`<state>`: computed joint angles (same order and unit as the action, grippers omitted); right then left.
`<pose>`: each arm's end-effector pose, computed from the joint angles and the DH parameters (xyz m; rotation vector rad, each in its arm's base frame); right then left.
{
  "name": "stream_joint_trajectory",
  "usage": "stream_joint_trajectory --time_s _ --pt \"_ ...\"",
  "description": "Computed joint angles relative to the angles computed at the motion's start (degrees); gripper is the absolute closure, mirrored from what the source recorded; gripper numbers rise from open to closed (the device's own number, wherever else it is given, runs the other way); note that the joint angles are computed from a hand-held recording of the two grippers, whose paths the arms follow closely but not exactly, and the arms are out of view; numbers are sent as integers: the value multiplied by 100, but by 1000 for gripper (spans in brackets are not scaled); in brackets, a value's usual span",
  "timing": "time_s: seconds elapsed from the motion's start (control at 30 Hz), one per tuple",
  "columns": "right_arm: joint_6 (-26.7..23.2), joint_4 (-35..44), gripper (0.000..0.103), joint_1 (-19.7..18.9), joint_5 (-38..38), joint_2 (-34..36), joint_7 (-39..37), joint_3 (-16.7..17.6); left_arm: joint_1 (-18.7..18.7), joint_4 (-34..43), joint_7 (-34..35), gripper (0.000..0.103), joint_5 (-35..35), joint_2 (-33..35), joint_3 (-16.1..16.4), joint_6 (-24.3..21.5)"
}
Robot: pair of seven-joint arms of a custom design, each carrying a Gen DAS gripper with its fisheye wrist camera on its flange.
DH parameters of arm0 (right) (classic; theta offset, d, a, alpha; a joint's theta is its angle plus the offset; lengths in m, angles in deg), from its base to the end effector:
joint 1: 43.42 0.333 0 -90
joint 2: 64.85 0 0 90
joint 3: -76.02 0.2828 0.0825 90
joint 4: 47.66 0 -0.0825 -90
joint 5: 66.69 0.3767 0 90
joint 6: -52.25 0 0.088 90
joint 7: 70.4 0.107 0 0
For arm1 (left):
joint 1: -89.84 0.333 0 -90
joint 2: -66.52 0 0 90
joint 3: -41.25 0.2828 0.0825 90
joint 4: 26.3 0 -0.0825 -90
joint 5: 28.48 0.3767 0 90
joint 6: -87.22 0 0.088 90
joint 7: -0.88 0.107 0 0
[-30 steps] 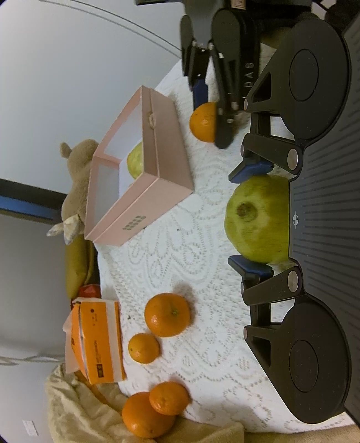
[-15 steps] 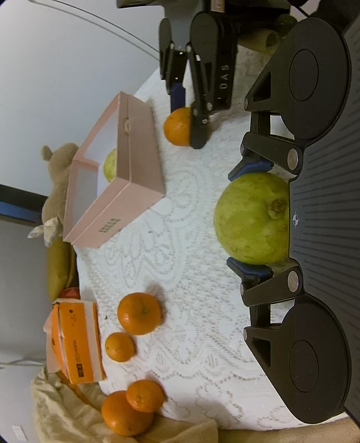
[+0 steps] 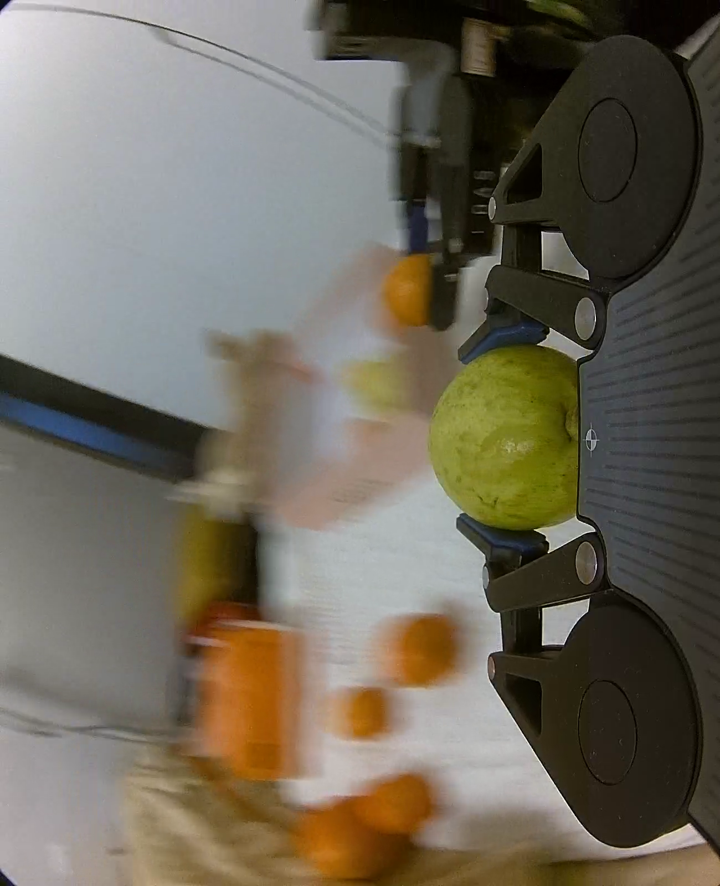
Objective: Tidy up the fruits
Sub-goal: 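Carry the pear and orange over the pink box and open both grippers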
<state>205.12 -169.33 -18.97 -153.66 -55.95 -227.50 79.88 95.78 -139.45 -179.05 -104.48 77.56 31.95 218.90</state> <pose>0.4871 0.2954 0.3310 -1.5101 1.8158 -0.8430 0.6013 -0.0531 0.3722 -1.0966 2.4283 -1.5363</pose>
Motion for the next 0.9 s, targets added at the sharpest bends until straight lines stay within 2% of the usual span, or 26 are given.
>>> stream_joint_trajectory --time_s 0.07,0.13,0.2,0.27,0.33,0.43,0.53,0.6,0.7,0.73,0.77,0.83,0.87,0.9 --pt "-460 -125 57 40 -396 -394 360 -2 43 248 309 39 -793 20 -100 -153" --pt "-1123 -202 57 28 -654 -729 560 95 -13 569 456 39 -1351 138 -178 -210" --pt "-1851 -164 57 0 -725 -909 453 220 -137 1007 477 39 -1625 394 -281 -150" --pt "-2173 -35 57 -94 -702 -952 211 256 -339 1552 224 38 -1423 790 -377 125" --pt "-2056 114 57 -238 -592 -899 -25 205 -591 2325 -652 38 -565 1417 -435 371" --pt "-1453 400 57 -493 -115 -590 -486 41 -1085 3625 -2308 39 992 2544 -287 380" --pt "-926 657 56 -652 443 -82 -1017 -117 -1486 4505 -3234 39 2069 3352 -86 391" --pt "-762 802 57 -653 704 260 -1243 -216 -1585 4815 -3335 40 2397 3678 -122 543" --pt "-454 962 57 -629 962 661 -1390 -401 -1423 4792 -2939 41 2418 3781 -460 886" --pt "-389 1010 57 -606 1066 763 -1457 -458 -1433 4905 -3053 41 2564 3850 -468 871" --pt "-315 1058 56 -595 1237 863 -1597 -498 -1308 5029 -3177 41 2788 3941 -662 851" --pt "-73 1102 56 -597 1664 983 -1950 -554 -1131 4827 -2943 41 2570 3779 -815 833" --pt "53 1060 55 -543 1609 979 -1848 -643 -1012 4624 -2857 41 2508 3649 -936 992" --pt "42 991 49 -415 1380 929 -1591 -752 -881 4380 -2770 41 2432 3495 -1051 1182"
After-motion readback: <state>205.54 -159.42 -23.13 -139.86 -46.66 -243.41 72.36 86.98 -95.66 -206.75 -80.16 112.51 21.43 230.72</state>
